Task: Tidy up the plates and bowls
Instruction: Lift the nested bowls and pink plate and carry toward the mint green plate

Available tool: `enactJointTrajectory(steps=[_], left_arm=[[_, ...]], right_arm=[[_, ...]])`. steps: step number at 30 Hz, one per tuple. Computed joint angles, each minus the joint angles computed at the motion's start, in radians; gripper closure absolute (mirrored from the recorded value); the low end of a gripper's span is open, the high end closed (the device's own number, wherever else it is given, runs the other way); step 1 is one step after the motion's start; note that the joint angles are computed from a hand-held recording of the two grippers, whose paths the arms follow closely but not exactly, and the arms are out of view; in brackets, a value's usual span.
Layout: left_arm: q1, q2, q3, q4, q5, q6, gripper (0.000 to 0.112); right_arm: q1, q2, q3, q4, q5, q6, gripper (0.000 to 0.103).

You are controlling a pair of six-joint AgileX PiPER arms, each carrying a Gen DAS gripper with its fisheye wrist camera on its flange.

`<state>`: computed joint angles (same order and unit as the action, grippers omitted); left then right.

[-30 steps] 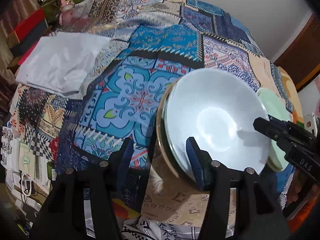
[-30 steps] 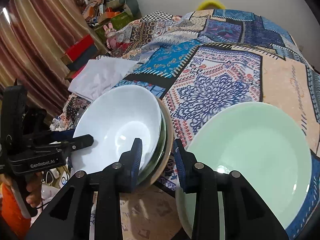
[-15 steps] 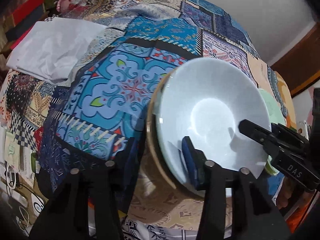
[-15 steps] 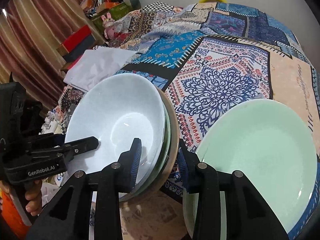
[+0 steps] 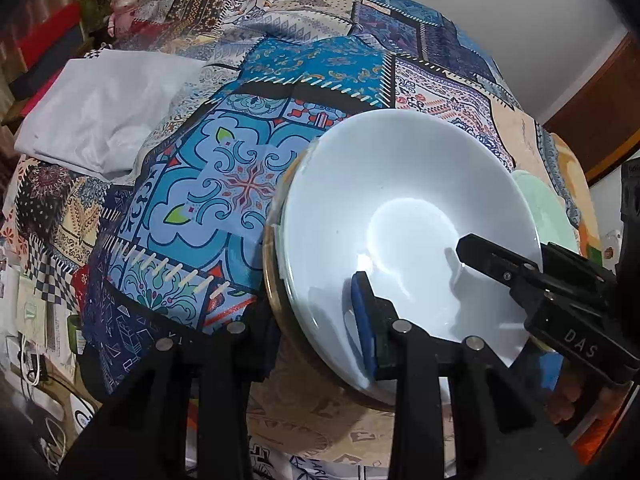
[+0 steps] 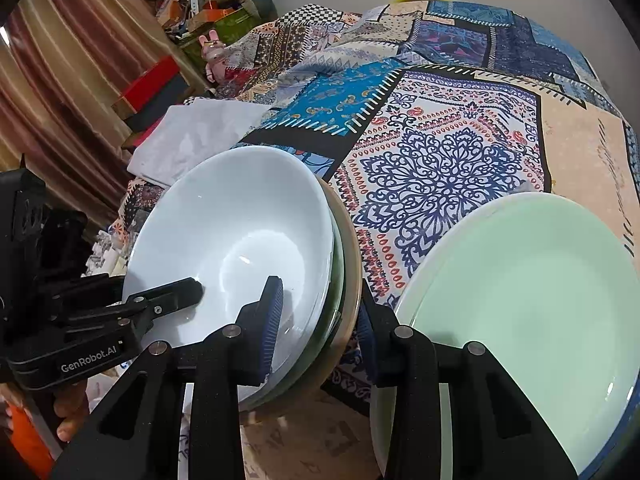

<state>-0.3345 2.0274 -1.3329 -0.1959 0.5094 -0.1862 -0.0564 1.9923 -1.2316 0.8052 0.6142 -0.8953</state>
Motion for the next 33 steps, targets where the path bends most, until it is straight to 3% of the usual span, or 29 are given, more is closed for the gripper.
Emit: enactJointTrajectory(steps=[19,33], left_arm=[[-0.014,-0.057,-0.059,0.053,0.055,-0.073,0.08],[-0.125,-0.037,-0.221,0.127,0.127,-0.133,0.079]], right_arm=[[-0.037,-0.08,-0.011,0.014,0.042,0.021,0.07],[-0.179,-0.172,0.022,0.05,0.071,-0.02,0.07]])
